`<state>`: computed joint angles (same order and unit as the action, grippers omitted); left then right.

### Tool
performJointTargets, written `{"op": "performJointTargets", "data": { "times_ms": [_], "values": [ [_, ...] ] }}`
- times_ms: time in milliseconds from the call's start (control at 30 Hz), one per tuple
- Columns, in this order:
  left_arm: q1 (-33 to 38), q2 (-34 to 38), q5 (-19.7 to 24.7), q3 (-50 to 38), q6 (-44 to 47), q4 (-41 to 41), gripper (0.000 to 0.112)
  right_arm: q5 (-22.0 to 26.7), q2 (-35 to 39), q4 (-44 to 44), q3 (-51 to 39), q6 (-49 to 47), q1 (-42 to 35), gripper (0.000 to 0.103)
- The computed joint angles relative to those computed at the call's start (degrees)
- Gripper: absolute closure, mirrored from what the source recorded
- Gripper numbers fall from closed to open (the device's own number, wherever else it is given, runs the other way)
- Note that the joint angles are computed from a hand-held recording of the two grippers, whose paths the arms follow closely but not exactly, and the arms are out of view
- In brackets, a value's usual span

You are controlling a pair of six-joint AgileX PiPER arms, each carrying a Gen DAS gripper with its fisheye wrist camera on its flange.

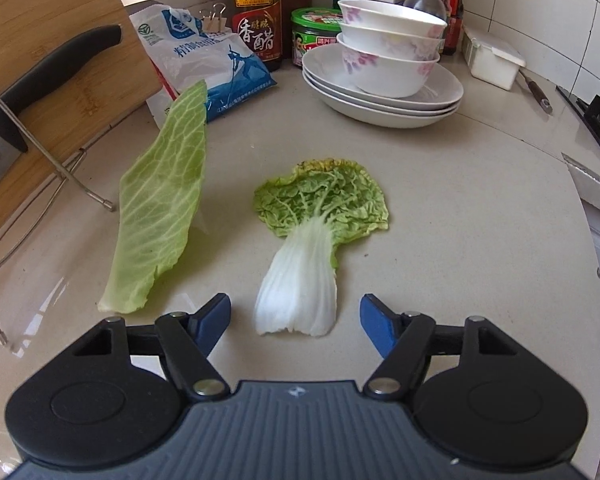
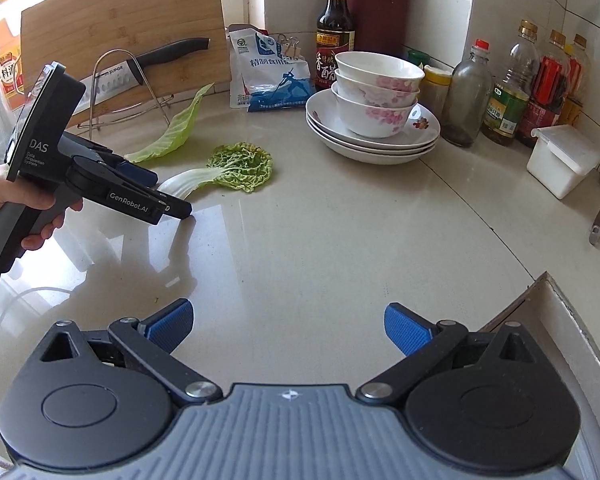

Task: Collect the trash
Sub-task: 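Lower the left tool onto the white stem of the bok choy leaf and close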

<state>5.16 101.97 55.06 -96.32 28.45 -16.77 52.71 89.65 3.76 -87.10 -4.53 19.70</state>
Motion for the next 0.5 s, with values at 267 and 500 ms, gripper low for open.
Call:
{"op": "performJointTargets", "data": {
  "times_ms": [267, 500],
  "values": [
    [-0.3, 3.7, 1.1, -4.8, 3.2, -2.3, 0.055, 0.2, 2.5, 0.4, -2.1, -0.4, 0.0, 0.0],
    [-0.5, 4.6, 2.6, -6.7, 4.1, -2.8, 0.076, -0.1, 3.3, 0.9, -3.2, -1.3, -0.1, 0.0]
  ]
}}
